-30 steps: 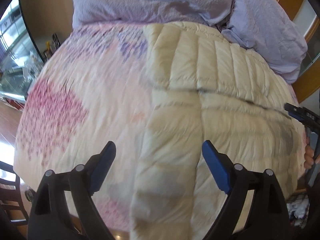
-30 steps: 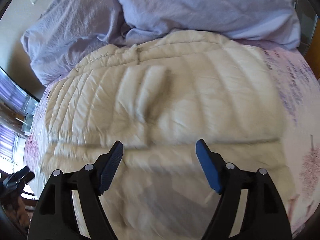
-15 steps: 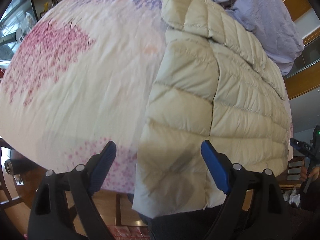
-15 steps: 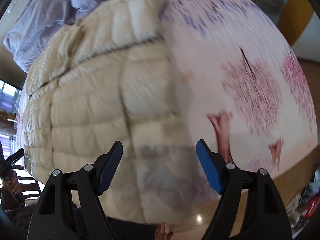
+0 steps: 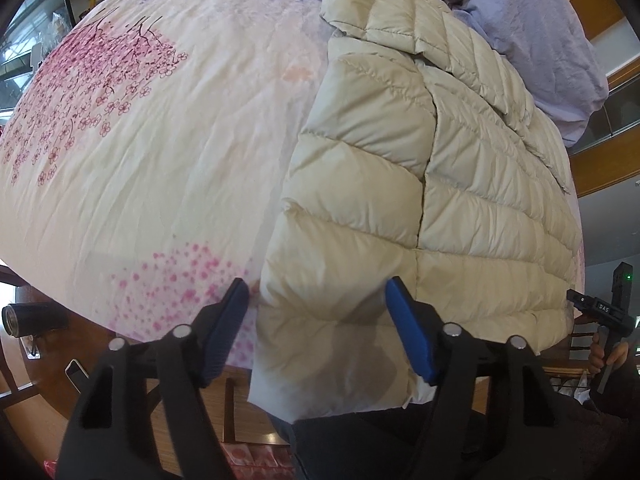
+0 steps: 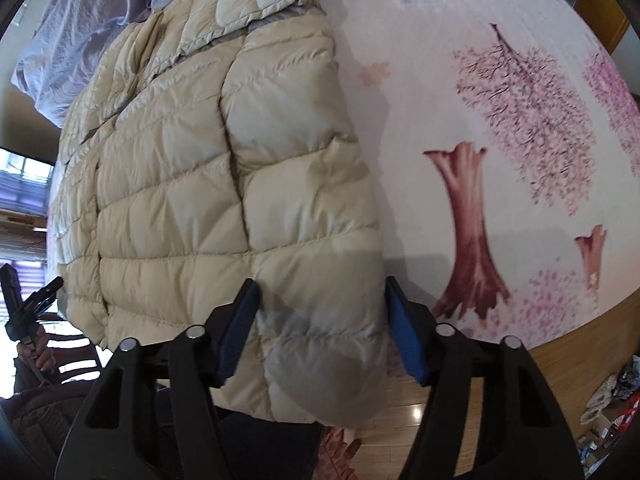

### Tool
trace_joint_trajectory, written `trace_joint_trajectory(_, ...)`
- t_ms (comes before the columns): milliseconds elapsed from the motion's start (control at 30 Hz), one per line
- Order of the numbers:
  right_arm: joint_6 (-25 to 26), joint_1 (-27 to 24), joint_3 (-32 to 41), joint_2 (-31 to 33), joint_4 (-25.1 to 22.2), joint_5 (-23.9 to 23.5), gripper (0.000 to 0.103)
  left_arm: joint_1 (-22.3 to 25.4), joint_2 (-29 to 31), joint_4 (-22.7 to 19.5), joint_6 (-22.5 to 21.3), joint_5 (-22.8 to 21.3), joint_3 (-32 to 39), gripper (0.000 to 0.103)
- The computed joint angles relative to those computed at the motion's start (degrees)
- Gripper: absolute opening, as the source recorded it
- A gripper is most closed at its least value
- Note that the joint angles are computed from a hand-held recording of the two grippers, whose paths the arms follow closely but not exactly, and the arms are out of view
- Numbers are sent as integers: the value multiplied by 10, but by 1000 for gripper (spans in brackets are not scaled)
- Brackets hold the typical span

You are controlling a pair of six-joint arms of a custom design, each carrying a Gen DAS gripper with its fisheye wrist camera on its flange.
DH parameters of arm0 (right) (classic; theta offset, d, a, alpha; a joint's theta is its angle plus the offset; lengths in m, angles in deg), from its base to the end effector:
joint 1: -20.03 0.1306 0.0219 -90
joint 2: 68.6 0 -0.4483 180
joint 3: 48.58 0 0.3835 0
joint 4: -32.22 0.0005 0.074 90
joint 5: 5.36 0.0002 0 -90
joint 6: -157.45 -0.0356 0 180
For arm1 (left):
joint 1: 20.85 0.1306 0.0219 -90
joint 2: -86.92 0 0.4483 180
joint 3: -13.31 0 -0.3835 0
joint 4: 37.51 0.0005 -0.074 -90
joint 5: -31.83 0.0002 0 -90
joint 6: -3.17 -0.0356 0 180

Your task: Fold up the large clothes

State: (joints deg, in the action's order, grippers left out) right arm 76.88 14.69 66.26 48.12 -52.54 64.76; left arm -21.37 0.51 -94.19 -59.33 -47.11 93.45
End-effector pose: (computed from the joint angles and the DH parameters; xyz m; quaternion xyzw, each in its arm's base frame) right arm 0.6113 -0.0455 0.4111 -0.0402 0.9838 0.1674 0.0508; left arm 0.4597 -0.0115 0.3863 -0.2125 0.9572 -0.1337 0.1436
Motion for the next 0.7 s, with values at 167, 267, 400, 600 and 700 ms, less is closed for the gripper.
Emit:
trace_joint_trajectory(167, 8, -2, -3, 0, -7, -21, 54, -3, -1, 1, 0, 8, -1, 56)
trace_joint_trajectory(267, 17, -4, 3, 3, -16, -27, 52, -4, 0, 1, 4, 9, -1, 52)
trace_joint_trajectory(400, 23, -2, 3, 4, -22, -34, 52, -5, 1, 0, 5, 13, -1, 49)
trace_joint_trajectory(600, 33, -5, 4, 4, -32, -40, 52, -7, 3, -6, 2, 12, 3, 49)
trace_joint_trajectory(700, 38, -9, 3, 4, -35, -45, 52, -8, 3, -5, 3, 12, 3, 49)
